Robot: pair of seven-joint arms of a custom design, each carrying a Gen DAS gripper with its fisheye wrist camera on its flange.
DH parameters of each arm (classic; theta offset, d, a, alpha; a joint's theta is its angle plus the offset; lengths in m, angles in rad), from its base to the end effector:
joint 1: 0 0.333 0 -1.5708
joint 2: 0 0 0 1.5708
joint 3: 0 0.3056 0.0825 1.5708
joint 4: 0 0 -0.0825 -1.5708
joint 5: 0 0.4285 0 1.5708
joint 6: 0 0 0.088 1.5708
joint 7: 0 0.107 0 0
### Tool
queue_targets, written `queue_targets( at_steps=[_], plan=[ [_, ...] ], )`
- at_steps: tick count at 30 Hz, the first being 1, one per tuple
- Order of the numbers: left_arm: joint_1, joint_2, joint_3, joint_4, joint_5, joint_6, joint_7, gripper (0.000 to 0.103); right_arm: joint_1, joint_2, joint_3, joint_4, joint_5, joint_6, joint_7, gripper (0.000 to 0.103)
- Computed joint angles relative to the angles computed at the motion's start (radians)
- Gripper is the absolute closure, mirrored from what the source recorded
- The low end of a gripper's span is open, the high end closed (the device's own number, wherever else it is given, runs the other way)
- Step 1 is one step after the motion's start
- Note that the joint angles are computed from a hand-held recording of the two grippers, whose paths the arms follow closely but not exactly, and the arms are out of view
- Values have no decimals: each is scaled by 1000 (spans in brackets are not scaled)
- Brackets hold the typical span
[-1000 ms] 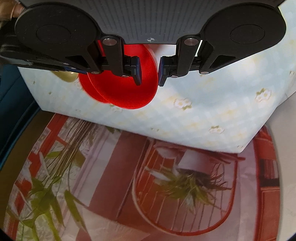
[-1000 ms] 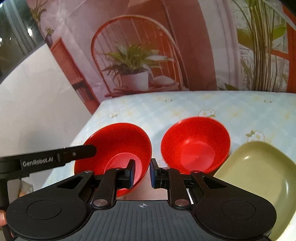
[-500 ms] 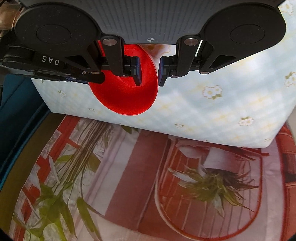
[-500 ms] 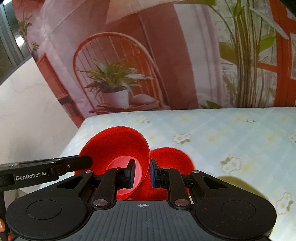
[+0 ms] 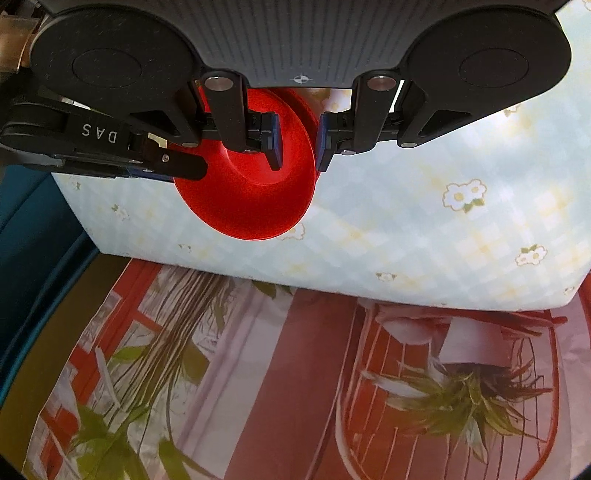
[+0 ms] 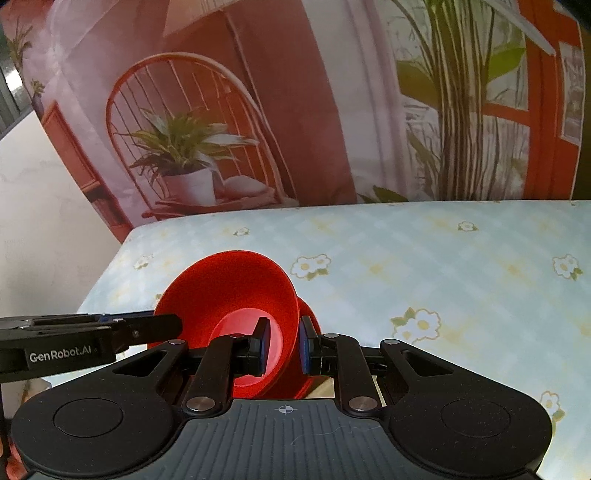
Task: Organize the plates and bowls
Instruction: 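Lift the red bowls with both tools and lower them into the third red bowl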
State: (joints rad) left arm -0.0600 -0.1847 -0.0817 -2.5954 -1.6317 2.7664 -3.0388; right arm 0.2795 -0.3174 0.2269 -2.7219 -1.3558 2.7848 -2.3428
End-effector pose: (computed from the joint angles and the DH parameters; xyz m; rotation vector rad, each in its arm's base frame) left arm 0.4600 -0.0212 0.2851 -1.5565 2.1857 -1.1102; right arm 0.3561 0.2392 0.2905 -1.1127 2.1821 -0.5393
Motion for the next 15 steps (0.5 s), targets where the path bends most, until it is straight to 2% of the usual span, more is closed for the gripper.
queue_targets(
  at_steps=[6,15],
  plan=[
    [1,24,-4,10,21,11,-22,83,-1,27,-9,9,-6,10,-20,86],
    [2,39,-7,15,23,22,-33,83,14,34,-12,9,29,-24,-109,82]
  ],
)
